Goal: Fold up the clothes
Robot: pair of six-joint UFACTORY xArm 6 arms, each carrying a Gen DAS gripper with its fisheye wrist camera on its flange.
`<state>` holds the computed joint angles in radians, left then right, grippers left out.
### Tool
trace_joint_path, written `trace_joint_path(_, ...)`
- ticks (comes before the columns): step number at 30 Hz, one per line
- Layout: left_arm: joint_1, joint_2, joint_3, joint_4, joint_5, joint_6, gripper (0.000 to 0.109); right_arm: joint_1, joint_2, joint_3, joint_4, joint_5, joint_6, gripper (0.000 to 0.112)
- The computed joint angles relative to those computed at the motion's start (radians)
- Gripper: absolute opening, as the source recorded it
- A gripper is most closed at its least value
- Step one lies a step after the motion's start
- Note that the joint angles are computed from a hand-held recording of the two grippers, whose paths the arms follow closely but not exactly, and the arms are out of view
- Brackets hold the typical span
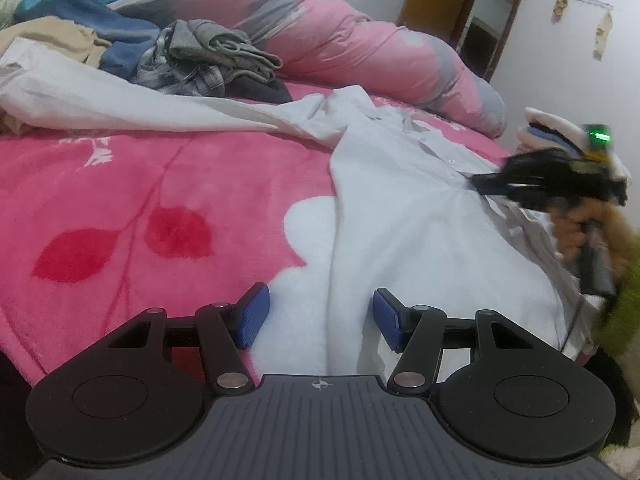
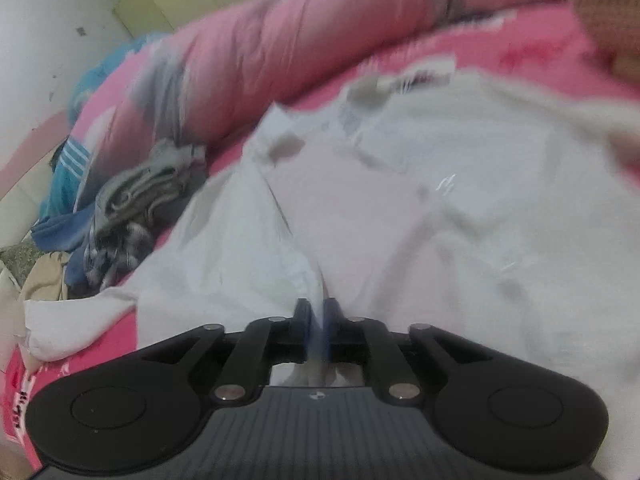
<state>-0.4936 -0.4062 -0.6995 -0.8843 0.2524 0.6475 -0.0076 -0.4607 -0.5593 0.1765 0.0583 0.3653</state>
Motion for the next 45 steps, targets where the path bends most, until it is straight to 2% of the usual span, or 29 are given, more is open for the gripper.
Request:
trace_joint_path(3, 0.001, -0.004, 0.001, 0.055, 0.003, -0.062, 0.058, -0.024, -0.191, 0.1, -0.156, 0.041, 0.069, 0.016)
trace_joint_path(4, 0.0, -0.006, 0.005, 0.075, 0.0, -0.08, 0.058, -0.042, -0.266, 0.136, -0.232, 0.074, 0.124, 0.023)
trace_joint_path(6, -0.008, -0.012, 0.016, 0.138, -0.016, -0.131, 0.058, -0.074, -0.412, 0.202, -0.345, 0.157, 0.208, 0.03)
trace_joint_path(9, -0.009, -0.019, 0.022, 0.242, -0.016, -0.216, 0.058, -0.113, -0.613, 0.283, -0.456, 0.312, 0.297, 0.03)
trace_joint_path(12, 0.001, -0.03, 0.018, 0.34, 0.003, -0.311, 0.058, -0.147, -0.799, 0.348, -0.439, 0.456, 0.301, 0.03)
trace_joint_path(15, 0.01, -0.052, 0.015, 0.398, -0.003, -0.379, 0.058, -0.181, -0.906, 0.377, -0.395, 0.513, 0.274, 0.03)
trace_joint_path(17, 0.016, -0.062, 0.005, 0.417, -0.012, -0.397, 0.058, -0.201, -0.909, 0.368, -0.353, 0.506, 0.219, 0.03)
trace_joint_path(20, 0.006, -0.04, -0.051, 0.312, -0.023, -0.286, 0.06, -0.223, -0.815, 0.305, -0.26, 0.473, 0.098, 0.03)
trace_joint_path(24, -0.002, 0.042, -0.165, 0.13, -0.008, -0.129, 0.062, -0.173, -0.599, 0.171, -0.165, 0.369, -0.017, 0.03)
trace_joint_path(26, 0.014, 0.11, -0.238, 0.095, 0.007, -0.125, 0.062, -0.135, -0.48, 0.088, -0.063, 0.31, -0.123, 0.03)
trace_joint_path(29, 0.038, 0.212, -0.352, 0.063, 0.034, -0.14, 0.062, -0.08, -0.285, -0.06, 0.12, 0.251, -0.318, 0.038)
trace_joint_path(31, 0.064, 0.296, -0.441, 0.087, 0.05, -0.19, 0.062, -0.061, -0.148, -0.174, 0.231, 0.25, -0.426, 0.043)
trace_joint_path(33, 0.087, 0.394, -0.548, 0.109, 0.069, -0.234, 0.062, -0.06, 0.002, -0.311, 0.363, 0.297, -0.532, 0.048)
trace_joint_path(36, 0.113, 0.525, -0.695, 0.133, 0.09, -0.271, 0.062, -0.094, 0.245, -0.544, 0.523, 0.428, -0.539, 0.048)
trace_joint_path(39, 0.124, 0.67, -0.853, 0.165, 0.089, -0.307, 0.062, -0.129, 0.489, -0.773, 0.633, 0.515, -0.492, 0.048)
trace_joint_path(43, 0.118, 0.83, -0.987, 0.223, 0.001, -0.32, 0.062, -0.142, 0.765, -1.033, 0.626, 0.531, -0.301, 0.048)
trace_joint_path(45, 0.123, 0.898, -1.035, 0.34, -0.039, -0.426, 0.062, -0.143, 0.883, -1.153, 0.587, 0.527, -0.207, 0.048)
